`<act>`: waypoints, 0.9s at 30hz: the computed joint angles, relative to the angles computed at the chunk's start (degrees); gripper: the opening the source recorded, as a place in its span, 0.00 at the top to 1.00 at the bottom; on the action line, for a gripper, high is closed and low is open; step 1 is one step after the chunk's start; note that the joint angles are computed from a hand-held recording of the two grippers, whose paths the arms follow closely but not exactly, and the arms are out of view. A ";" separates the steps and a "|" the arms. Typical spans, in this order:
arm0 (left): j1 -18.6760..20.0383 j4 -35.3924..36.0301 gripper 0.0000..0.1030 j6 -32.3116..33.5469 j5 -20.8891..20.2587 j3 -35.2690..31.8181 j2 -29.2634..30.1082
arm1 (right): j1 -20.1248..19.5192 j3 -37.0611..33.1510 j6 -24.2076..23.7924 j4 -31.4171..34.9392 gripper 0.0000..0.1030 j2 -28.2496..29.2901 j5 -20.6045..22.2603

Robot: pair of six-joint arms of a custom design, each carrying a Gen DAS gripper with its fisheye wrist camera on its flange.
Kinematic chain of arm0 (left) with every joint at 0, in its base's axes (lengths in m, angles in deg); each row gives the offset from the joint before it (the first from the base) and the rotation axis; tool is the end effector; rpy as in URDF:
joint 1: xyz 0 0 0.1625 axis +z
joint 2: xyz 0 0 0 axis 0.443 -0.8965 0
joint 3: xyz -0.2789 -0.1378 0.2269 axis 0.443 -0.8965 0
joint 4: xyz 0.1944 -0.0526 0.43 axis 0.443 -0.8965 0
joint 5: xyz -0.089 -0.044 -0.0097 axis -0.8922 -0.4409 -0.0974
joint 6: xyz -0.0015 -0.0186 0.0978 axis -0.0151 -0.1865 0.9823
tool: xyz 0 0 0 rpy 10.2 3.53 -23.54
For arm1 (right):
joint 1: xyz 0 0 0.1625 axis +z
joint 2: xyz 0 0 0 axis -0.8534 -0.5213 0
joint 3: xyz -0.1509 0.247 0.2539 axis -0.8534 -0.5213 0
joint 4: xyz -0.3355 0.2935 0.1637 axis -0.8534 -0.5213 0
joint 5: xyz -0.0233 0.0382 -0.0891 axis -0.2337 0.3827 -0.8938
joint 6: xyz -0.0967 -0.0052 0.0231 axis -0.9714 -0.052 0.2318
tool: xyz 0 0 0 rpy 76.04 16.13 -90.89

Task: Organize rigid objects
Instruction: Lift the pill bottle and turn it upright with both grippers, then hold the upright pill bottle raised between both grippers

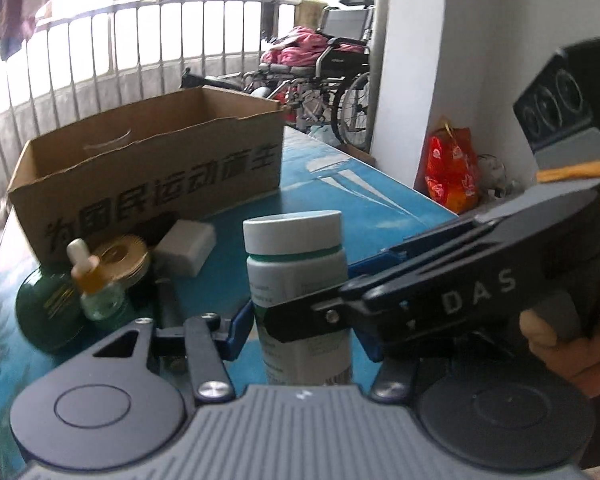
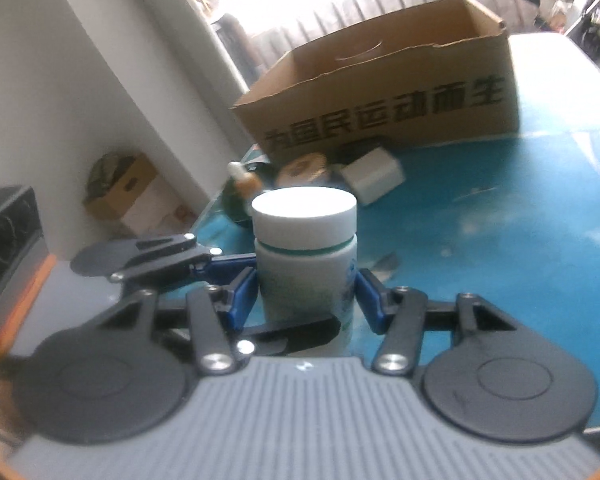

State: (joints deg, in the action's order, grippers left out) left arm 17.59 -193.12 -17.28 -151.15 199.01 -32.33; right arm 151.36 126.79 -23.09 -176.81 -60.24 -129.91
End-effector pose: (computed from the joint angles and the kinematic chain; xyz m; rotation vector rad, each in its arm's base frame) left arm -0.2550 -0.4765 0.0848 1.5079 2.3858 -0.6092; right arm 0.1365 -0.3764 0.2203 0.3589 -2.6549 1.1288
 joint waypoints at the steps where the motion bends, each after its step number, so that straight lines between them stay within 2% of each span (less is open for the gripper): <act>1: 0.05 -1.64 0.47 0.96 -0.39 0.37 0.39 | -0.30 0.15 -0.85 -0.86 0.48 0.17 -0.46; 5: 0.67 -5.54 0.46 3.76 -2.04 1.30 0.92 | -1.80 0.92 -3.76 -3.21 0.49 0.09 -0.03; 10: 1.64 -7.68 0.47 4.83 -4.00 2.42 0.28 | -0.54 1.23 -6.08 -4.81 0.49 0.61 -1.54; 16: 3.03 -8.27 0.47 4.55 -6.51 3.45 -1.14 | 1.70 1.09 -5.09 -2.96 0.48 0.10 -3.06; 27: 4.28 -7.21 0.47 4.02 -8.33 4.82 -2.79 | 6.21 0.37 -3.26 -2.48 0.45 1.42 -8.74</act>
